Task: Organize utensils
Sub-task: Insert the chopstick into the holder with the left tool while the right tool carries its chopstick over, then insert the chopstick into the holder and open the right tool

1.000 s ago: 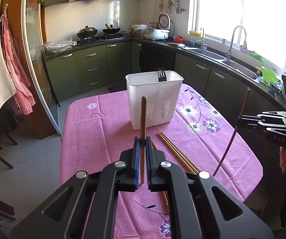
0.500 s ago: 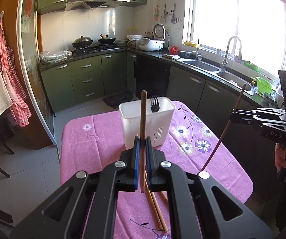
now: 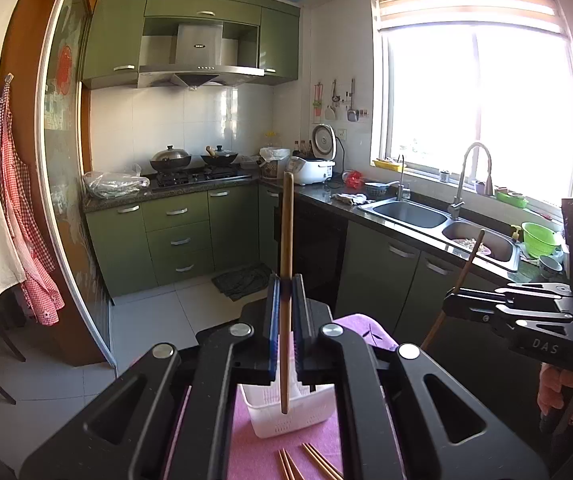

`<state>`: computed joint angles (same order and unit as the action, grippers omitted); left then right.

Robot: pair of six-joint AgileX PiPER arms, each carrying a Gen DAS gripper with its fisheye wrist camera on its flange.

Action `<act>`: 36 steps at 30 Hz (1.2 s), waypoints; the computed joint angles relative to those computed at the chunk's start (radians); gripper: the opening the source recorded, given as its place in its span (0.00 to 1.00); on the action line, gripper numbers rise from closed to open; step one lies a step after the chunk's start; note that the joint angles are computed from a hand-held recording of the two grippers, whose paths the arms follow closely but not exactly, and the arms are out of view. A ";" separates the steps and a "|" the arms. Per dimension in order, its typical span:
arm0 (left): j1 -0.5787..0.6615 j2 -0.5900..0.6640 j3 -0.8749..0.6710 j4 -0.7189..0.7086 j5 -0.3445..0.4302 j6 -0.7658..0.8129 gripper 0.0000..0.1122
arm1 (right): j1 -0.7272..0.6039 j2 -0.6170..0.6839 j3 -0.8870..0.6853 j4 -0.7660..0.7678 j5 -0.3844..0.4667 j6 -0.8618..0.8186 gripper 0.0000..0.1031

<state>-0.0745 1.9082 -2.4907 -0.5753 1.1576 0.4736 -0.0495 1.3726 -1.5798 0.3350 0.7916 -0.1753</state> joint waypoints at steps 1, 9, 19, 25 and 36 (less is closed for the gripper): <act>-0.016 0.022 -0.026 0.023 -0.011 -0.015 0.05 | -0.003 0.020 -0.027 0.006 0.001 -0.002 0.06; -0.067 0.117 -0.004 0.104 -0.096 -0.038 0.05 | 0.003 0.181 -0.240 0.007 0.029 0.022 0.06; -0.085 -0.057 0.497 0.132 -0.314 0.135 0.11 | -0.009 0.396 -0.424 -0.031 0.047 0.085 0.06; -0.010 -0.169 0.622 -0.015 -0.302 0.247 0.29 | 0.016 0.434 -0.380 -0.077 0.021 0.089 0.06; 0.118 -0.384 0.899 -0.095 -0.259 0.370 0.46 | 0.081 0.425 -0.214 -0.145 -0.073 0.101 0.07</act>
<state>0.0439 1.5246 -1.5920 -0.6700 0.8981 0.8432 0.0310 1.7974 -1.7942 0.1904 0.7185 -0.0738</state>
